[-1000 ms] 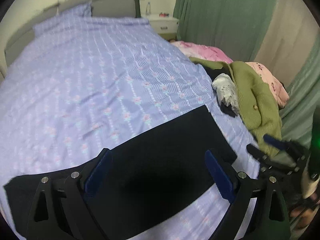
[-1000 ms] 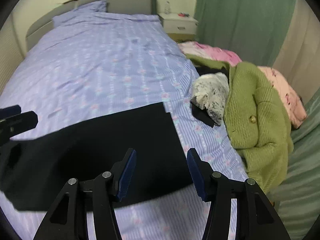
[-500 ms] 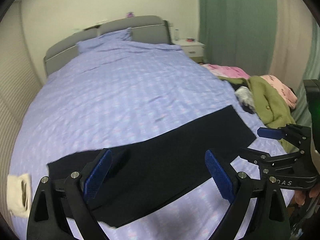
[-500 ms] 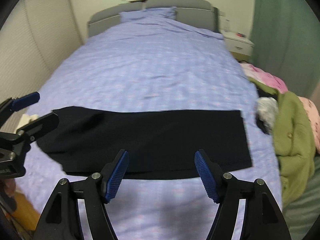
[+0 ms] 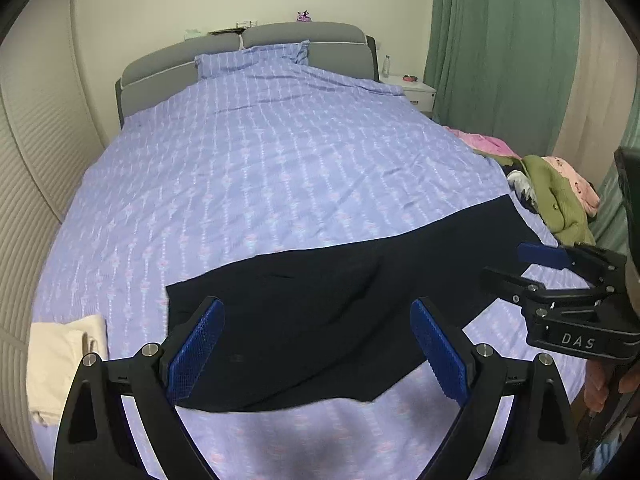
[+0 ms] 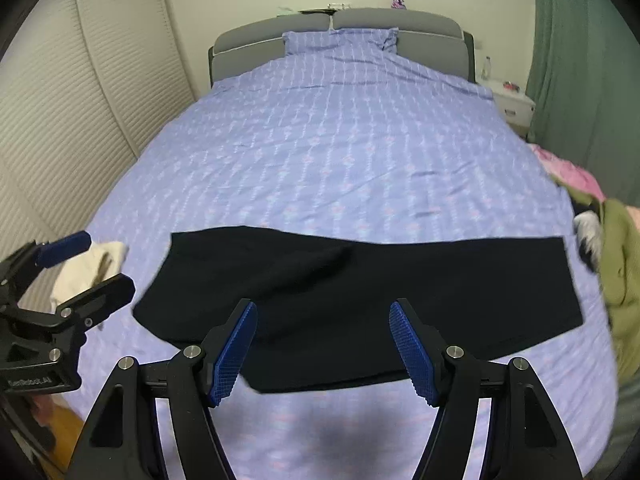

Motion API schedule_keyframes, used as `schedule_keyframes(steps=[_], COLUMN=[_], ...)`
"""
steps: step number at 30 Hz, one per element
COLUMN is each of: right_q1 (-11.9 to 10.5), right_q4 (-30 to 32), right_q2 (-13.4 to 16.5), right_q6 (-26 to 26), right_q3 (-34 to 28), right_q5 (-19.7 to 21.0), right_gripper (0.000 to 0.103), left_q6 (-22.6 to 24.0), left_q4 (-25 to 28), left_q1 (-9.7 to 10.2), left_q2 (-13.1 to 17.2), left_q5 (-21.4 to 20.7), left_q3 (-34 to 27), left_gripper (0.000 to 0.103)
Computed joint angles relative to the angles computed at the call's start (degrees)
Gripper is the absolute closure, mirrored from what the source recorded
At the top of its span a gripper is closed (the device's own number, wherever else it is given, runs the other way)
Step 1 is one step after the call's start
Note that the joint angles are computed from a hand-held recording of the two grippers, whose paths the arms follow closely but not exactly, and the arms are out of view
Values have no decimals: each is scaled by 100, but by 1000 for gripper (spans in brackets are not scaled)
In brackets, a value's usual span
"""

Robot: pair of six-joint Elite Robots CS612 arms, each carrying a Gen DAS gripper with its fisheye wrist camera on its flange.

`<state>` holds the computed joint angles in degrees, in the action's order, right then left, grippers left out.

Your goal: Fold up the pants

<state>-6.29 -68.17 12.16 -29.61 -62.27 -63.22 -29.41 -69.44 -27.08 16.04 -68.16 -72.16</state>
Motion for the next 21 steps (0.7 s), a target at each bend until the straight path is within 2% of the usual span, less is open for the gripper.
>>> schedule_keyframes(steps=[2, 5, 10, 15, 19, 21], right_q1=[184, 369, 717, 982, 1134, 1214], right_q4=[24, 38, -303, -715, -895, -991], right_q2=[90, 132, 175, 136, 52, -5], right_q6=[268, 544, 811, 793, 695, 627], right_q3=[-131, -109, 192, 687, 1162, 1436], right_q5=[-168, -201, -280, -415, -426, -546], right_gripper=[34, 34, 34, 34, 34, 34], left_q6=[75, 141, 147, 173, 242, 186], left_q4=[17, 18, -55, -217, -364, -419], left_q1=[202, 487, 974, 1331, 1588, 1690], left_q2=[123, 294, 581, 736, 749, 755], left_q5=[-257, -639, -1227, -1839, -2643, -2891], left_q3=[-217, -429, -561, -332, 102, 355], left_gripper=[8, 8, 10, 18, 29, 34])
